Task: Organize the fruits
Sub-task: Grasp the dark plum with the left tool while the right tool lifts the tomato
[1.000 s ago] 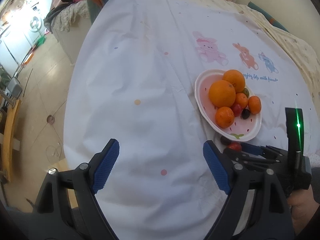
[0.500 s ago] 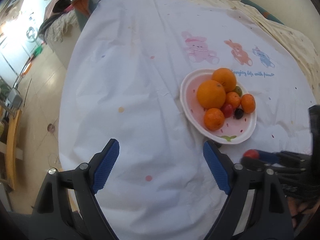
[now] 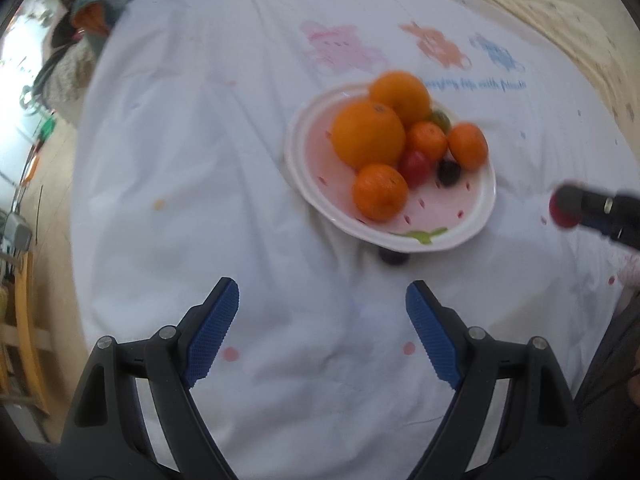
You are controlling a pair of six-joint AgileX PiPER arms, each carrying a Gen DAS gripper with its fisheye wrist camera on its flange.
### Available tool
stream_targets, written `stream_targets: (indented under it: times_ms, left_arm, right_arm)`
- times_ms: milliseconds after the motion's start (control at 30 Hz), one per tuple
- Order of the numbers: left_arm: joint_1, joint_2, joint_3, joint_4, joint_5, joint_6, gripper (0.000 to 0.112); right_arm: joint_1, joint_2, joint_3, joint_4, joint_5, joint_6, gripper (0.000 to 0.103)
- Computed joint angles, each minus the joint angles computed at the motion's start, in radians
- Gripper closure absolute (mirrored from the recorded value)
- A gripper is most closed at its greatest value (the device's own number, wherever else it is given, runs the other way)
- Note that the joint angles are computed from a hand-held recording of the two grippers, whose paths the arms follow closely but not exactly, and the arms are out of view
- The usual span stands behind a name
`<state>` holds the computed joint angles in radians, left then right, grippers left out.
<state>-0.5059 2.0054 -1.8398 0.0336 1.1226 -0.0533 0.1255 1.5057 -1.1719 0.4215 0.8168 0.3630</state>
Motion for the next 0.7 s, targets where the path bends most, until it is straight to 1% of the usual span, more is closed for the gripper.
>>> stream_targets:
  times_ms: [67, 133, 233, 300, 367, 433, 467, 500, 533, 633, 700]
  left_arm:
    - [-0.025, 0.035, -0.020, 0.005, 0.016, 0.017, 0.031]
    - [-0.042, 0.066, -0.043, 0.006, 0.026, 0.026, 0.043]
    - [-0.058, 0.119, -0.099, -0.014, 0.045, 0.041, 0.049]
    - [-0.070, 0.143, -0.118, -0.004, 0.034, 0.044, 0.052]
    - [-0.076, 0.168, -0.139, -0.002, 0.025, 0.051, 0.060]
    - [-0.074, 0.195, -0.166, -0.022, 0.034, 0.058, 0.071]
    - [-0.075, 0.195, -0.159, -0.016, 0.016, 0.055, 0.076]
    - [-0.074, 0.196, -0.155, -0.015, 0.008, 0.054, 0.089]
    - [-0.068, 0.197, -0.155, -0.024, 0.008, 0.055, 0.093]
    - [-0.038, 0.188, -0.152, -0.102, 0.026, 0.080, 0.093]
    - [-0.031, 0.162, -0.119, -0.118, 0.022, 0.096, 0.093]
  right_arm:
    - [0.001, 0.010, -0.013, -0.018, 0.003, 0.007, 0.061]
    - [-0.018, 0.010, -0.006, 0.003, 0.007, -0.008, 0.061]
    - [-0.041, 0.002, 0.011, 0.020, 0.009, -0.018, 0.061]
    - [-0.056, -0.003, 0.020, 0.039, 0.006, -0.034, 0.061]
    - [-0.064, -0.008, 0.027, 0.051, 0.003, -0.045, 0.061]
    - [-0.067, -0.009, 0.030, 0.063, 0.002, -0.054, 0.061]
    - [-0.067, -0.008, 0.030, 0.065, 0.002, -0.056, 0.061]
    - [-0.066, -0.006, 0.029, 0.066, 0.002, -0.058, 0.061]
    - [-0.064, -0.004, 0.027, 0.067, 0.002, -0.062, 0.061]
    - [-0.058, 0.002, 0.020, 0.065, 0.003, -0.064, 0.061]
    - [-0.052, 0.007, 0.015, 0.062, 0.004, -0.062, 0.061]
